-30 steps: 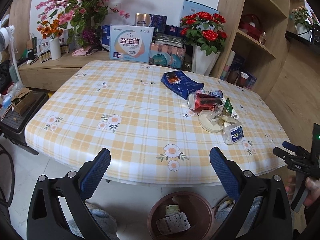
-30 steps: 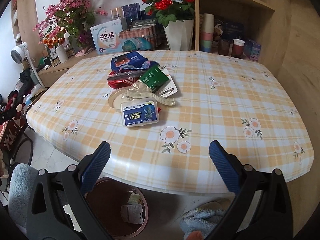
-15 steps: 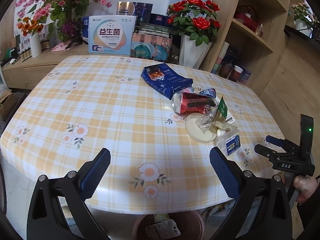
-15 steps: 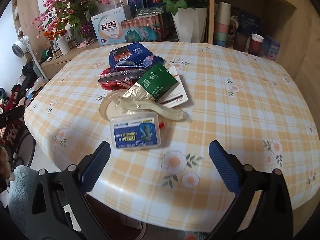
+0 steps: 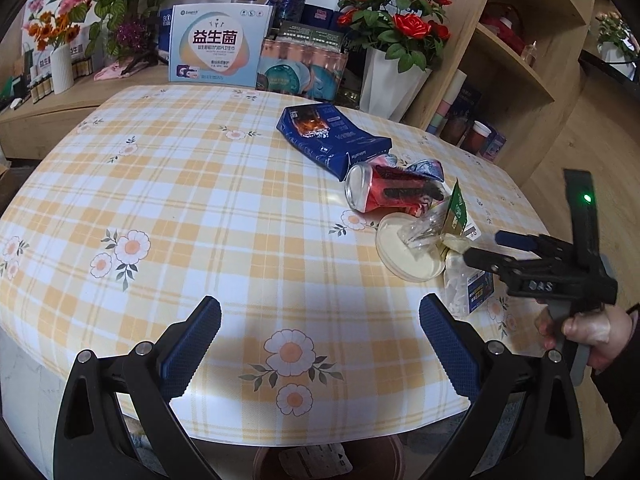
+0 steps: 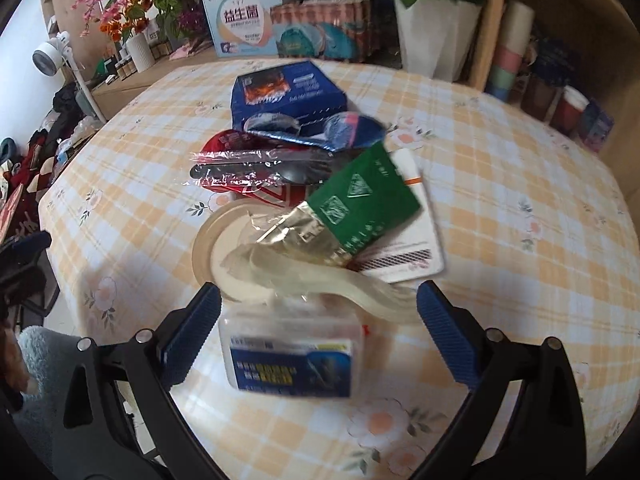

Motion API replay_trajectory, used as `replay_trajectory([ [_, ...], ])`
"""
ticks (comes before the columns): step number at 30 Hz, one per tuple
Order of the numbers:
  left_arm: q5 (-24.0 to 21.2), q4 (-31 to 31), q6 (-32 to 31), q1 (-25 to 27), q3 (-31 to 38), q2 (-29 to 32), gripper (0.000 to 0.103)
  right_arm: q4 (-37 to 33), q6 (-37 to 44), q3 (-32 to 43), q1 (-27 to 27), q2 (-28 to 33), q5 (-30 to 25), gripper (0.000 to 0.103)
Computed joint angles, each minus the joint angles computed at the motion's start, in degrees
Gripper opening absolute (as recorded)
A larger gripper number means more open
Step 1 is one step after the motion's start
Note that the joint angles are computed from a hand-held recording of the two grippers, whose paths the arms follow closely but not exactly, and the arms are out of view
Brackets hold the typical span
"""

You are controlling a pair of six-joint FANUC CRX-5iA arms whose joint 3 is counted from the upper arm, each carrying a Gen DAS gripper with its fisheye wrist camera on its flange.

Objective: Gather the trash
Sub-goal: 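Reach into the pile and grasp the clear plastic fork with the right tool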

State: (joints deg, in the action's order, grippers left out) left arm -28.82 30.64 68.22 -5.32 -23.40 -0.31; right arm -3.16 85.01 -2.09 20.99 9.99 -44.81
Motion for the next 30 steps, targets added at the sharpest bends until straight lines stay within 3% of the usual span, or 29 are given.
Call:
replay_trajectory([
  [6, 0.1, 0.9, -0.3, 0.6, -0.8, 0.3, 0.097, -2.6, 0.1, 7.8, -1.3, 6.5, -7.9, 0.083],
  [13, 0.2, 1.4, -1.1, 0.3, -0.6, 0.8, 0.096, -11.1, 4.8, 9.5, -5.1, 5.6, -9.4, 0.071],
  [19, 0.1, 3.0, -2.8, -1.0, 0.0, 1.4, 0.096, -16.9, 8.5, 8.9, -8.1, 2.5, -8.1, 0.053],
  [22, 0.0, 3.1, -3.4, -2.0, 0.5, 1.8, 0.096, -19.7, 9.9, 7.5, -9.9, 0.0, -6.1, 0.033],
  [24, 0.0, 3.4, -3.9, -2.5, 0.6, 2.0, 0.096, -20.1, 9.2, 6.6, -10.8, -1.3, -4.7, 0.026],
  [30, -0.4, 4.6, -5.3, -4.0, 1.4, 2.9, 0.095, -18.4, 5.9, 2.2, -13.0, -5.0, 0.2, 0.015],
])
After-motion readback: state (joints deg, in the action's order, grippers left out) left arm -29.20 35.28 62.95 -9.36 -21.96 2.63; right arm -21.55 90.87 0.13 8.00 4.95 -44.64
